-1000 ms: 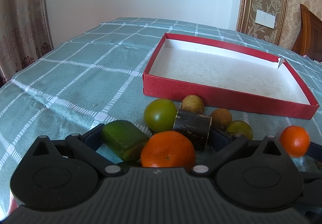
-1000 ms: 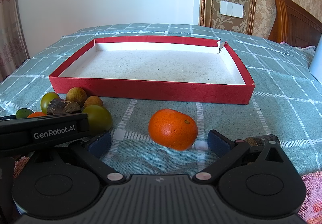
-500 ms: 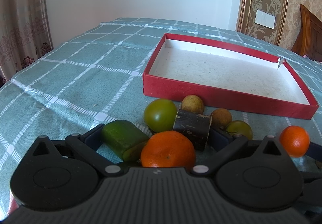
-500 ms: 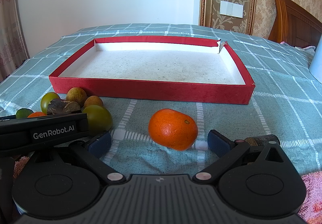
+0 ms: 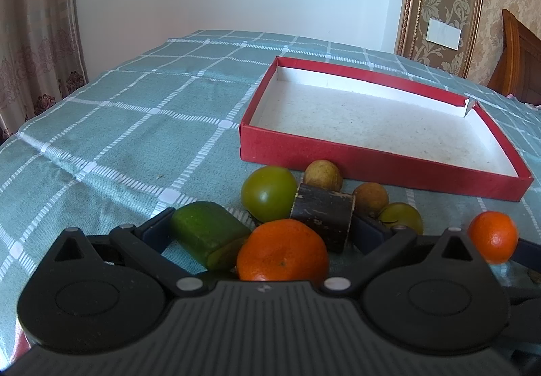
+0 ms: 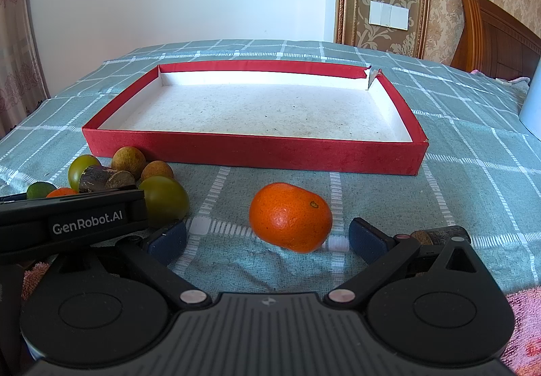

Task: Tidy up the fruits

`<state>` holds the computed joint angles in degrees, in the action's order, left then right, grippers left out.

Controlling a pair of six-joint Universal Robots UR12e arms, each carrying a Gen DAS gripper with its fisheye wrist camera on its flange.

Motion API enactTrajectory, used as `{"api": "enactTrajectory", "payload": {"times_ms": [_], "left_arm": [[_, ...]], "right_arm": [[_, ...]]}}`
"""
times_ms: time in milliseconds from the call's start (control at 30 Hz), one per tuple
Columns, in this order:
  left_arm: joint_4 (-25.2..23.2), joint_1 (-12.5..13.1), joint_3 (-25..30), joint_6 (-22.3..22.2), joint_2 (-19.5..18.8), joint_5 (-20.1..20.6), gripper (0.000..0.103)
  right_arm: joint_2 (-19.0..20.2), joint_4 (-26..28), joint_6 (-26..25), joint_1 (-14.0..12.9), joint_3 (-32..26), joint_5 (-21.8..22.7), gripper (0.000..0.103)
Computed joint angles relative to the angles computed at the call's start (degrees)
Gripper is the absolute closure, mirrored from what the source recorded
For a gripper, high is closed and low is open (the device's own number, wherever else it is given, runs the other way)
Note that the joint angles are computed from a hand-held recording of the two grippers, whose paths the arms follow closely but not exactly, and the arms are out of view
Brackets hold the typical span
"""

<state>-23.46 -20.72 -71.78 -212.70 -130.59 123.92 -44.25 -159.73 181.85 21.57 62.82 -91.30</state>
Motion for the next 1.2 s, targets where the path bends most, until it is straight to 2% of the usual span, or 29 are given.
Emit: {"api": "enactTrajectory", "payload": {"times_ms": [700, 767, 833, 900, 1000, 1100, 1200], "left_arm": [[0.24, 0.05, -0.16, 0.00, 0.06, -0.15, 0.000], [0.03, 0.06, -0.17, 0.16, 0.09, -0.12, 0.000], [0.05, 0.08, -0.21, 0.20, 0.12, -0.15, 0.000], [0.76, 0.16, -0.48, -0.10, 0.18, -0.35, 0.000], [1.76, 0.23, -1.01, -0.33, 0.36, -0.67, 0.000], [1.29, 0.18, -0.73, -0.13, 0.27, -0.55, 0.000], [1.84, 0.23, -1.02, -0.14, 0.38, -0.79, 0.000]], "right_arm": [[-0.03, 0.02, -0.04, -0.02, 0.02, 0.02, 0.000], [-0.38, 0.85, -0.55, -0.37, 0.01, 0.78, 0.000], [-1.06, 2.49, -2.29, -1.16, 0.10, 3.85, 0.000], [-1.87, -0.74, -4.77, -2.27, 1.94, 8.89, 0.000], [-3.87, -11.17, -9.12, -2.30, 7.04, 7.71, 0.000], [-5.40, -21.83, -10.09, -3.87, 11.86, 13.09, 0.000], [-6.34, -26.86, -11.68, -4.59, 13.96, 12.94, 0.000]]}}
